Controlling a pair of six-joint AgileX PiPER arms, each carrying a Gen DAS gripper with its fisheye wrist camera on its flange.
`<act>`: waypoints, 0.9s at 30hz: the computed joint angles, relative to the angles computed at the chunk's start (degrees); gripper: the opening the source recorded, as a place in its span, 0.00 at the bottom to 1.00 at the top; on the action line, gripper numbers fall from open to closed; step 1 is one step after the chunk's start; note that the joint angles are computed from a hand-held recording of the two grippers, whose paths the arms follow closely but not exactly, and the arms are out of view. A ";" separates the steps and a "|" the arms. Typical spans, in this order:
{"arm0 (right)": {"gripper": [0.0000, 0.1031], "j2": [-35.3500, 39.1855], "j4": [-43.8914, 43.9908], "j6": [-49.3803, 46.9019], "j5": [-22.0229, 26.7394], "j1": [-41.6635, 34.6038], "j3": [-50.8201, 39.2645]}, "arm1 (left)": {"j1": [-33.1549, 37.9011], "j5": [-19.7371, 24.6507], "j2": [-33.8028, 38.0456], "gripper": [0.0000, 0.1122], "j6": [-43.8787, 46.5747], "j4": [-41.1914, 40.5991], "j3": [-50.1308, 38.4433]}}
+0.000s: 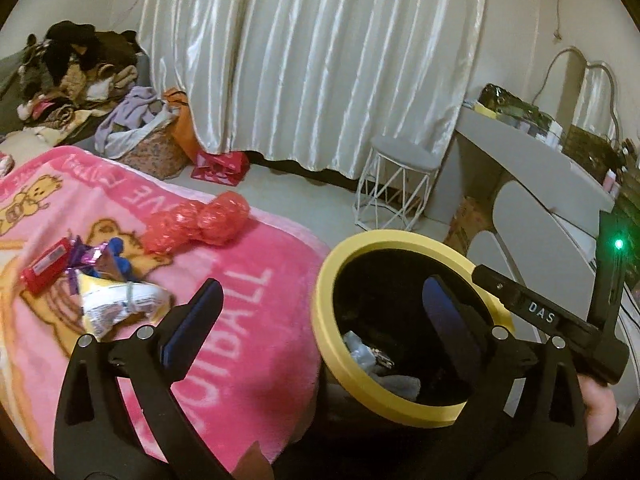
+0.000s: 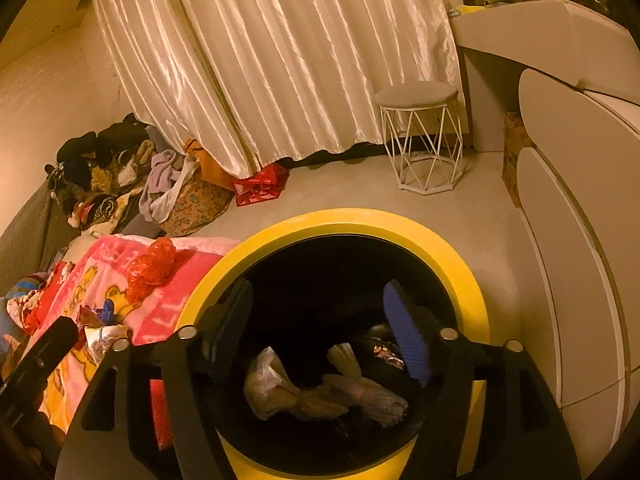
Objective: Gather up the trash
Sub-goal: 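Move both tools back toward the candy wrappers on the blanket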
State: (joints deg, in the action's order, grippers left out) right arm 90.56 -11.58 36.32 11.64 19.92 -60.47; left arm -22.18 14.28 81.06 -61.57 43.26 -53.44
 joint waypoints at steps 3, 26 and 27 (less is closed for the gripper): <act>0.67 -0.35 -4.04 3.47 0.22 1.39 -0.15 | 1.00 0.09 -1.45 0.82 -0.44 0.32 0.81; 0.76 -1.53 -16.93 11.19 -0.82 10.74 -2.58 | 11.18 -0.23 -10.51 0.82 9.36 -10.83 5.75; 0.76 -1.58 -16.12 10.10 -1.08 10.92 -2.64 | 11.90 -0.31 -10.85 0.82 10.51 -12.04 5.94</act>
